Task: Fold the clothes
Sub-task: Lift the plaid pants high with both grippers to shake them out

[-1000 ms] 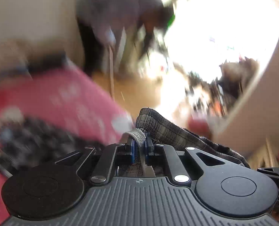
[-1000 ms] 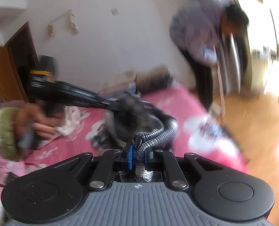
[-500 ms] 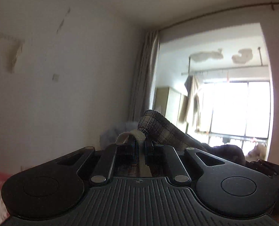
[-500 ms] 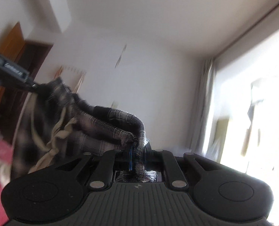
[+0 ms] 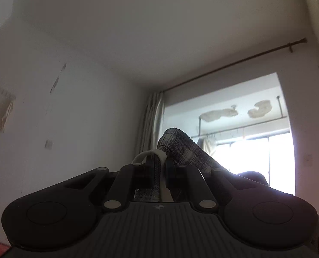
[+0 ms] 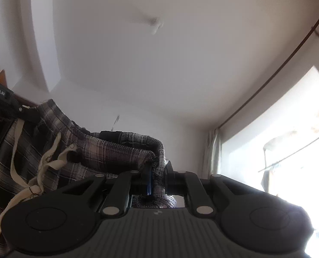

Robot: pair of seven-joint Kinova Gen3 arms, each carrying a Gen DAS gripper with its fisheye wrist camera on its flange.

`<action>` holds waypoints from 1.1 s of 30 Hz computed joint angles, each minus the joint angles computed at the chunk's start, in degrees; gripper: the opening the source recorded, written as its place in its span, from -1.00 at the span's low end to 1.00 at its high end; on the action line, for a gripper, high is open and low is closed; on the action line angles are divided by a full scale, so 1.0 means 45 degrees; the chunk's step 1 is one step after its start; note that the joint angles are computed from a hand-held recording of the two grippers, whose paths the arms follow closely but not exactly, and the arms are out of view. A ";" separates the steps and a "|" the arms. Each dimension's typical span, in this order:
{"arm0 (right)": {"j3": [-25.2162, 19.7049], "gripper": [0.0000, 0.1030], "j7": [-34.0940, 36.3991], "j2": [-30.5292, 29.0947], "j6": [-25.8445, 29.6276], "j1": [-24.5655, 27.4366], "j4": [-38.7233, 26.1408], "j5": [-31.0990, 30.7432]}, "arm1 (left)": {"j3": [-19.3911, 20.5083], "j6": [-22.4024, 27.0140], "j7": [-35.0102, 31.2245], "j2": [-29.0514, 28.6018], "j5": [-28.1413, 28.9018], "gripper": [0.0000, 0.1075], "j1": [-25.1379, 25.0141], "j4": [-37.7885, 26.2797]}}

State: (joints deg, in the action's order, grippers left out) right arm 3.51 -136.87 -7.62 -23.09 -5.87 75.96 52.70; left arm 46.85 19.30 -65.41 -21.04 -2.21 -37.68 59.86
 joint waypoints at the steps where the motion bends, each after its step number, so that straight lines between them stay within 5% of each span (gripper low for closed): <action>1: -0.0043 -0.78 0.0367 0.0039 -0.0063 0.0072 -0.0119 -0.0429 | 0.0267 -0.0145 0.0008 0.0031 -0.0051 -0.87 -0.0281 -0.0190; 8: -0.0177 -0.78 0.2134 0.0522 -0.0333 0.0330 -0.1341 -0.2589 | 0.2032 -0.0375 -0.0357 0.0234 0.0484 -0.87 -0.2355 -0.1715; 15: -0.0394 -0.78 0.2046 0.1061 0.0009 0.0375 -0.2375 -0.2757 | 0.1465 -0.1004 -0.0658 0.0037 0.1418 -0.87 -0.2120 -0.0901; 27: -0.1112 -0.78 0.0021 0.2438 0.1009 -0.0089 -0.2554 0.1079 | 0.1353 -0.0724 0.0604 0.0119 0.0948 -0.87 -0.2773 0.1688; 31: -0.1590 -0.78 -0.1669 0.3324 0.1403 -0.0153 -0.2913 0.3122 | 0.2200 -0.0688 0.0924 0.0332 0.0662 -0.87 -0.3861 0.2377; 33: -0.1581 -0.78 -0.2583 0.3834 0.1635 -0.0457 -0.3142 0.4157 | 0.1829 -0.1083 0.1124 0.0429 0.0350 -0.87 -0.3615 0.3384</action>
State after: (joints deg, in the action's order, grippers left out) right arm -3.60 -148.50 9.64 -15.73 -7.92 61.83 71.40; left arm 55.08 14.43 -60.35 -19.11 -0.64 -53.95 75.09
